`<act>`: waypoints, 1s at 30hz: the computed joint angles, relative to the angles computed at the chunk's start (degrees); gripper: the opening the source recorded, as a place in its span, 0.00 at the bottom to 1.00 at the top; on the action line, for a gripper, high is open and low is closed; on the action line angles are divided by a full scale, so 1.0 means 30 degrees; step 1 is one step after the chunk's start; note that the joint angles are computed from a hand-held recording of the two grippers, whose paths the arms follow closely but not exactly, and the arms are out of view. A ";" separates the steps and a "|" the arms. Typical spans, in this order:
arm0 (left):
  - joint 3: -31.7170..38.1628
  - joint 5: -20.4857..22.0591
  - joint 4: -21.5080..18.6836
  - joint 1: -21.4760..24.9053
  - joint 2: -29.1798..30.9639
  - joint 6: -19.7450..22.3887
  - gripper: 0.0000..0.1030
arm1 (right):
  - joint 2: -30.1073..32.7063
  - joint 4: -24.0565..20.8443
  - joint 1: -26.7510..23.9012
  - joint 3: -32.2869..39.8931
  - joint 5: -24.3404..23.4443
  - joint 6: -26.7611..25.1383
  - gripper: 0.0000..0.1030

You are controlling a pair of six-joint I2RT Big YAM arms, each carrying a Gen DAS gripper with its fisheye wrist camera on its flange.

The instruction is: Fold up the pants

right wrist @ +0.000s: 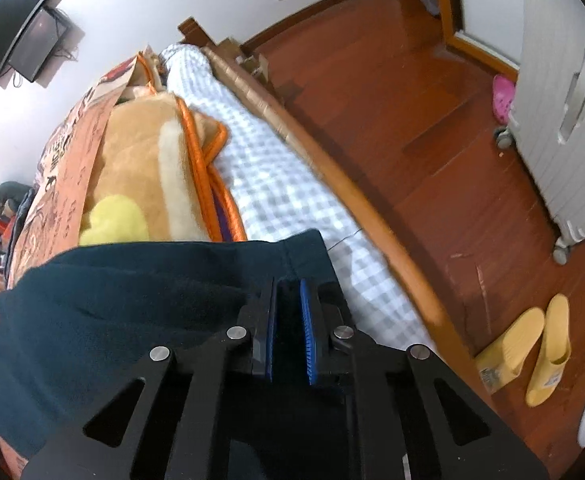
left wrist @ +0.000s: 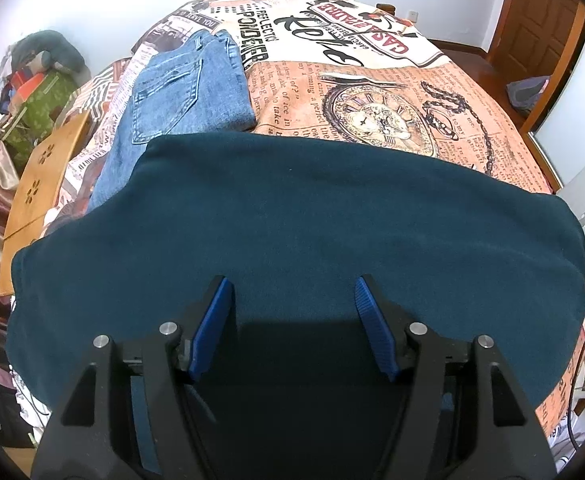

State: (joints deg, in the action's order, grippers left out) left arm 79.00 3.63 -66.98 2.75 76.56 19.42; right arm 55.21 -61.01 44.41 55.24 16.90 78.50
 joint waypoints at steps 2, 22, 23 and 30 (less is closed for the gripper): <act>0.0000 -0.0072 0.0011 -0.0035 -0.0011 0.0052 0.62 | -0.0199 -0.0335 0.0149 0.0234 0.0653 0.0030 0.10; 0.0267 -0.0021 -0.0125 0.0193 -0.0170 -0.0184 0.62 | 0.1471 -0.2565 -0.1155 0.1365 0.1455 -0.0644 0.08; 0.0341 0.0071 -0.0142 0.0297 -0.0257 -0.0188 0.62 | 0.1303 -0.2580 -0.1229 0.1427 0.1026 -0.0554 0.09; 0.1058 0.0904 -0.0417 0.0245 -0.1066 0.0637 0.62 | 0.0538 -0.4996 0.0939 0.3826 0.2314 0.0248 0.38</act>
State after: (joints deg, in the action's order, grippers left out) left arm 82.18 6.34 -68.23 3.49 73.37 21.33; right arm 56.82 -76.00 47.22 66.72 23.84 79.24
